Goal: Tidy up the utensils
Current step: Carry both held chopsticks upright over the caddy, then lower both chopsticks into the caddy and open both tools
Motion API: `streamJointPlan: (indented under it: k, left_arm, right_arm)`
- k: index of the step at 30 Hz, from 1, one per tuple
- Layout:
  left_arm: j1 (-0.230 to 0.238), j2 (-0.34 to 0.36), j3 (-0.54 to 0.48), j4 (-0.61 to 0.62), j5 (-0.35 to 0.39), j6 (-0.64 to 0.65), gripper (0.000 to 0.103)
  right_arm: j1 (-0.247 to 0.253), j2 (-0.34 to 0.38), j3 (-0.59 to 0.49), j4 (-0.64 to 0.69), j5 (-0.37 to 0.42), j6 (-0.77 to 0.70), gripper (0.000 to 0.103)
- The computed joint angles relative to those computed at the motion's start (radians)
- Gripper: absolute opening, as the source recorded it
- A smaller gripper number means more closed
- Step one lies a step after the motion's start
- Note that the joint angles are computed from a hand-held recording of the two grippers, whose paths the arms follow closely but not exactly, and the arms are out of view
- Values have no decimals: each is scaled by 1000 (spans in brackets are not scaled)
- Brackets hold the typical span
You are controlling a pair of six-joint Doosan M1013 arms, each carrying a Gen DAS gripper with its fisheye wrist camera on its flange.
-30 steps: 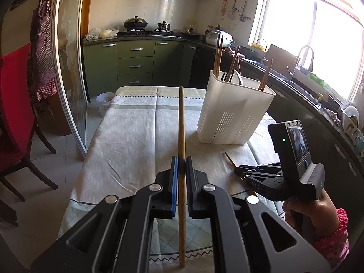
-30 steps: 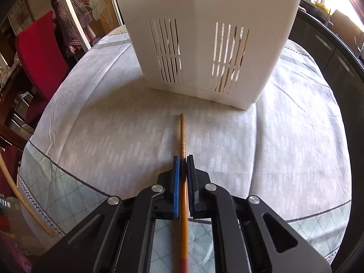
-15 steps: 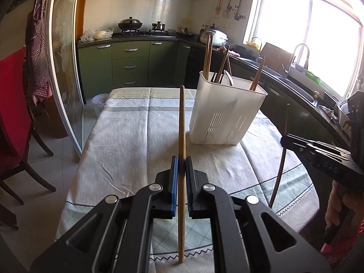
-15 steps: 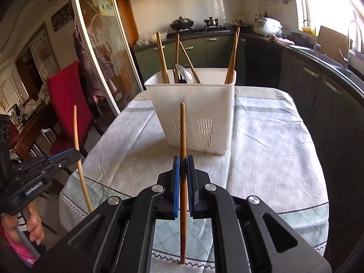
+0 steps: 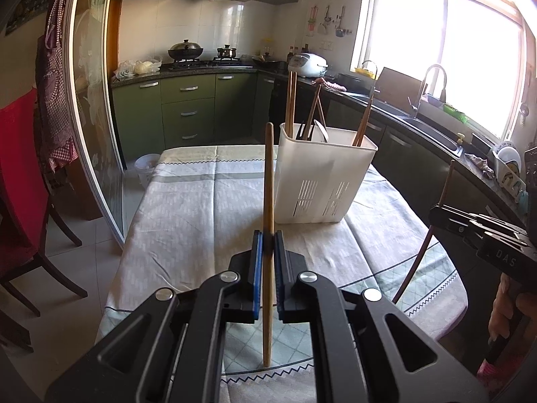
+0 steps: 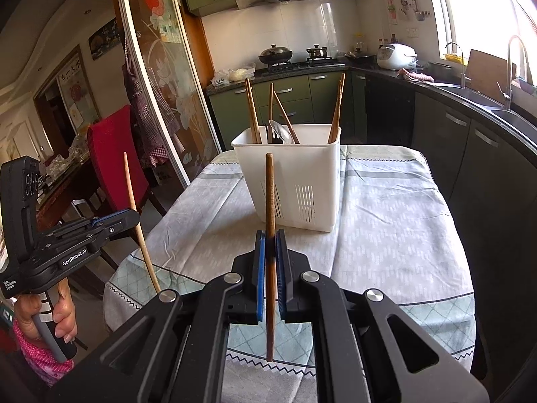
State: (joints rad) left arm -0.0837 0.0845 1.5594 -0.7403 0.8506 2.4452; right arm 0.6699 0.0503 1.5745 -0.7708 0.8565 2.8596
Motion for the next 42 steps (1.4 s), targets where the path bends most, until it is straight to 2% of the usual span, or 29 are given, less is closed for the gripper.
streamJointPlan:
  k: [11,18,20,23,27,30,35,42]
  left_arm:
    - [-9,5,-51,-47,33,29,6]
    - [-26,42,-175,-104,122,33,6]
    - [-36,51,-210,-127,123,38,6]
    - [-55,64,-257,-168,97,46,6]
    - [-85,78,-296,-230,4,72,6]
    - [-112,99,-323,-232,-53,62,6]
    - [-158,140,-348,-111,-103,-28,6]
    - [-184,180,-335,22,-124,-107,6]
  right_arm:
    - [-13,-8,-30,-26,-27,-26,7]
    - [-37,-9,-103,-109,-39,-57,7]
    - [-49,-5,-130,-129,-36,-66,7]
    - [-67,-1,-163,-171,-49,-63,7]
    - [-92,11,-206,-237,-59,-50,7]
    - [-117,31,-242,-252,-59,-69,7]
    - [-169,68,-269,-216,-68,-90,7]
    - [-229,109,-244,-93,-101,-132,7]
